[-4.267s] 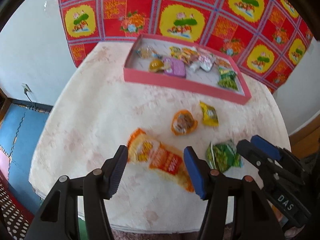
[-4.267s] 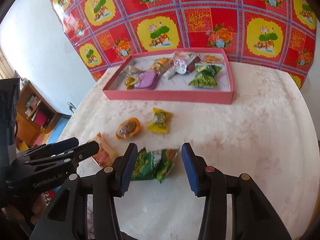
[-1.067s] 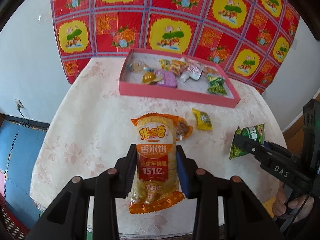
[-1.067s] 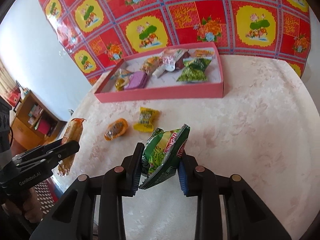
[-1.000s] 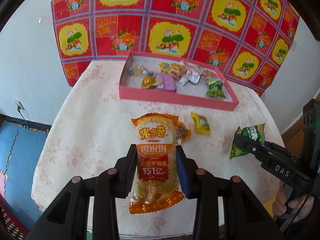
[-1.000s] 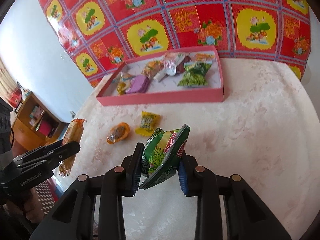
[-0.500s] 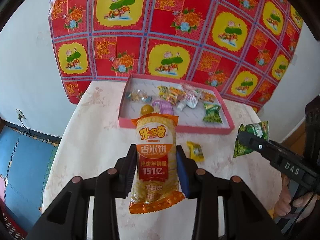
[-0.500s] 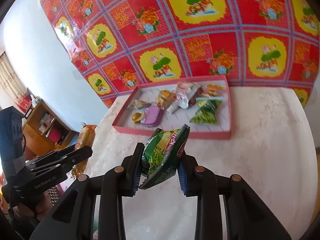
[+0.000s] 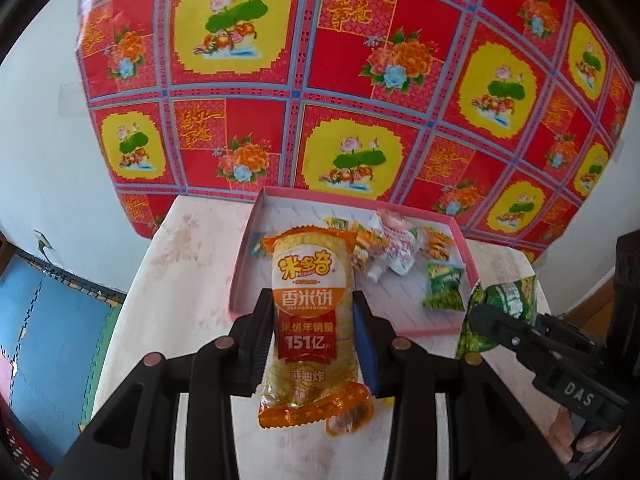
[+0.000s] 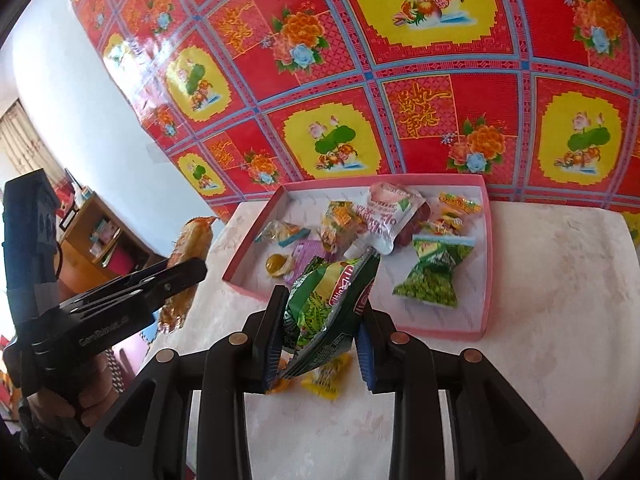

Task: Organize snacks
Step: 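Carry the rice-cake bag with the left tool while the right tool carries the pea bag over the box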

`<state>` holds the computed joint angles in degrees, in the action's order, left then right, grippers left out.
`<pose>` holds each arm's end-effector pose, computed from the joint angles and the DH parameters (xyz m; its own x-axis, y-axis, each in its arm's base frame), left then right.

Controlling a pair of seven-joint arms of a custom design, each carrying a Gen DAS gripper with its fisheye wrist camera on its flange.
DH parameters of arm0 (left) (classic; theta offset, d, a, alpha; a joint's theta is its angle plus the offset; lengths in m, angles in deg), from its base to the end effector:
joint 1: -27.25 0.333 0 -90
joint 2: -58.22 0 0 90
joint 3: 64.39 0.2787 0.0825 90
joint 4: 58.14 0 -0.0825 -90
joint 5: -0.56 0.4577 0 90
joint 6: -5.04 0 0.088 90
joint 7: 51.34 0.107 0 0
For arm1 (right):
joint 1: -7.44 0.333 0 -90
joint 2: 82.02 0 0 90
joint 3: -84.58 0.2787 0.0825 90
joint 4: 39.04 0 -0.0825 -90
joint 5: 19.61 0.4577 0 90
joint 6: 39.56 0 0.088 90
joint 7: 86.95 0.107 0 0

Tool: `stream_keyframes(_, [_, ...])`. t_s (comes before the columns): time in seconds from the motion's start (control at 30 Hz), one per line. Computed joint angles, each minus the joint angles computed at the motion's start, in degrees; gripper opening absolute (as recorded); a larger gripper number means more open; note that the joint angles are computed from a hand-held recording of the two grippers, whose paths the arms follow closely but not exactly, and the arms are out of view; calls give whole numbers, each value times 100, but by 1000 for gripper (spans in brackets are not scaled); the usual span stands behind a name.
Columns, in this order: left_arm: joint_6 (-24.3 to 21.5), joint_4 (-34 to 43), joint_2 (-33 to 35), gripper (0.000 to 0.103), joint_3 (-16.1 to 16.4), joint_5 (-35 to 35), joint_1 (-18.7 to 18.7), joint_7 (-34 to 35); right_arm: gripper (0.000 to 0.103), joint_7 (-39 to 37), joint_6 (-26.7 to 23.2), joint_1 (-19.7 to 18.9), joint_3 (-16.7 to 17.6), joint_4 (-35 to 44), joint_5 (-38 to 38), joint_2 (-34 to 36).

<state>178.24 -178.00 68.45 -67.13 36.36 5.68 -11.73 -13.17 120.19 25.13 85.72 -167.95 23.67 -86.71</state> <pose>0.5858 -0.3120 0.3327 -0.1871 -0.9725 0.1388 -0.7256 0.0415 -0.6869 0.5885 0.1677 0.3822 0.1106 -0.8914 -0.4395 -0.8445 0.1488 -0.5144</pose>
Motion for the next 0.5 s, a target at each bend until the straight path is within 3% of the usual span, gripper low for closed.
stream_keyframes(0.1, [-87, 422, 400, 39, -172, -487, 127, 526, 32, -7, -32, -54, -6, 186, 40, 207])
stream_keyframes(0.5, [-471, 2194, 1915, 39, -92, -1900, -60, 2152, 32, 60, -47, -417, 273, 634, 76, 829])
